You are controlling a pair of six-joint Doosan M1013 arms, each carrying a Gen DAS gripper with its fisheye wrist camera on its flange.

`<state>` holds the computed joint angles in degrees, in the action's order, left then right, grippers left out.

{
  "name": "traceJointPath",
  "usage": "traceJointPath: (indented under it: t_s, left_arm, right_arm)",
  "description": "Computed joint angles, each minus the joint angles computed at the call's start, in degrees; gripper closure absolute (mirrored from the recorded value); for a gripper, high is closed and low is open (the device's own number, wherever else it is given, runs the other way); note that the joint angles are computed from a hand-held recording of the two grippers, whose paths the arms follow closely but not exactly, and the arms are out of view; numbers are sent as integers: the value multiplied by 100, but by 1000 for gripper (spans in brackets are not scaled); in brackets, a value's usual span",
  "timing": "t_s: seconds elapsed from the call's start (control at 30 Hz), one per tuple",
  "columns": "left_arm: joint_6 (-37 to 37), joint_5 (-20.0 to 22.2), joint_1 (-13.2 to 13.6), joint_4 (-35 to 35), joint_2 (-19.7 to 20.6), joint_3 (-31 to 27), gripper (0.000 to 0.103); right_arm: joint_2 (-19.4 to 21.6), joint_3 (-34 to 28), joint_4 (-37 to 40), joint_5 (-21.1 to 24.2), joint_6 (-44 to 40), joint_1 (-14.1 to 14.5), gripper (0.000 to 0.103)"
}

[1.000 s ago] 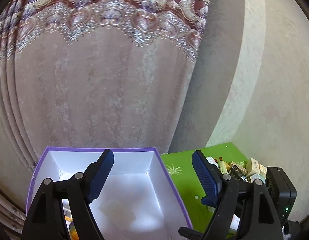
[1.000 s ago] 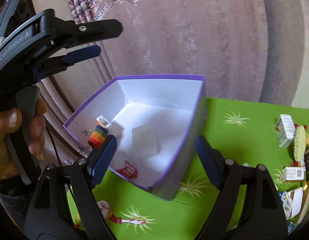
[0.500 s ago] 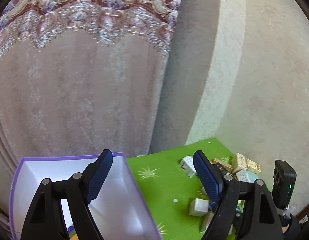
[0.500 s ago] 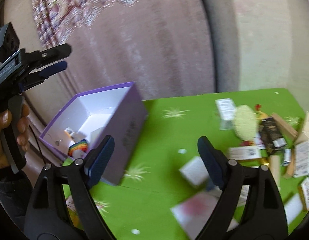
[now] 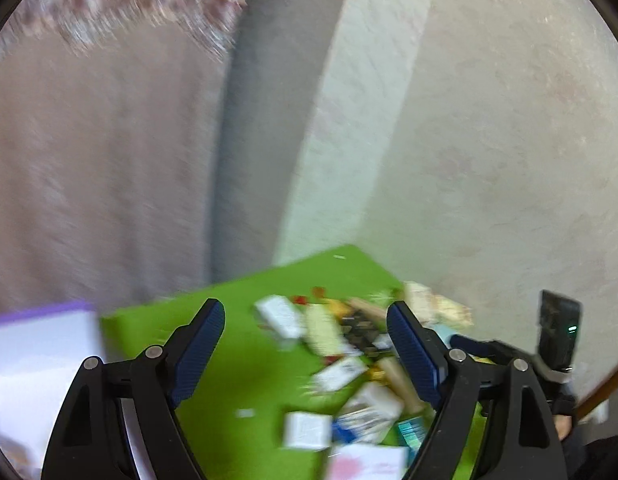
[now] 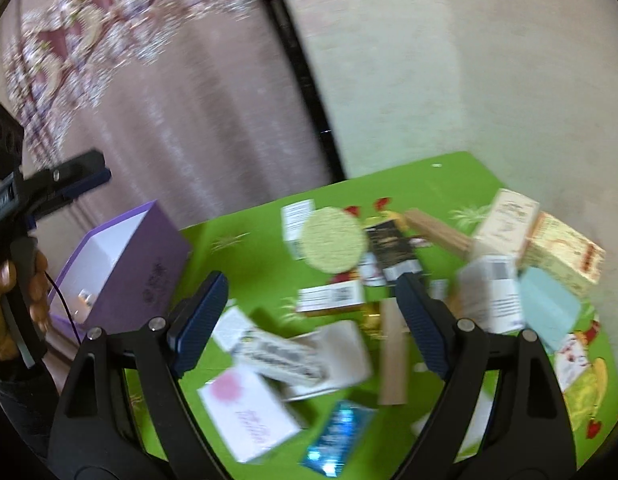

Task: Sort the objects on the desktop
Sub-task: 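Move both grippers back to the pile of boxes, then grasp the green round sponge with left gripper while right grasps white barcode box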

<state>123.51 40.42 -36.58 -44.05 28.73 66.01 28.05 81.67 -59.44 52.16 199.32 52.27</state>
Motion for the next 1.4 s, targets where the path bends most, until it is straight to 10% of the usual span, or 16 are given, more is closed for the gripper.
traceJointPath:
  t_s: [0.2, 0.87, 1.4]
  left_arm:
    - [-543, 1340, 53, -1412, 770, -634, 19]
    - [-2335, 1577, -157, -475, 1539, -1252, 34]
    - [-2351, 1571, -216, -241, 1681, -1429, 69]
  right_arm:
    - [-300, 470, 410, 140, 366, -115, 16]
    - [-413, 1017, 1124, -89, 290, -368, 20]
    - [-293, 906, 1522, 200, -225, -407, 45]
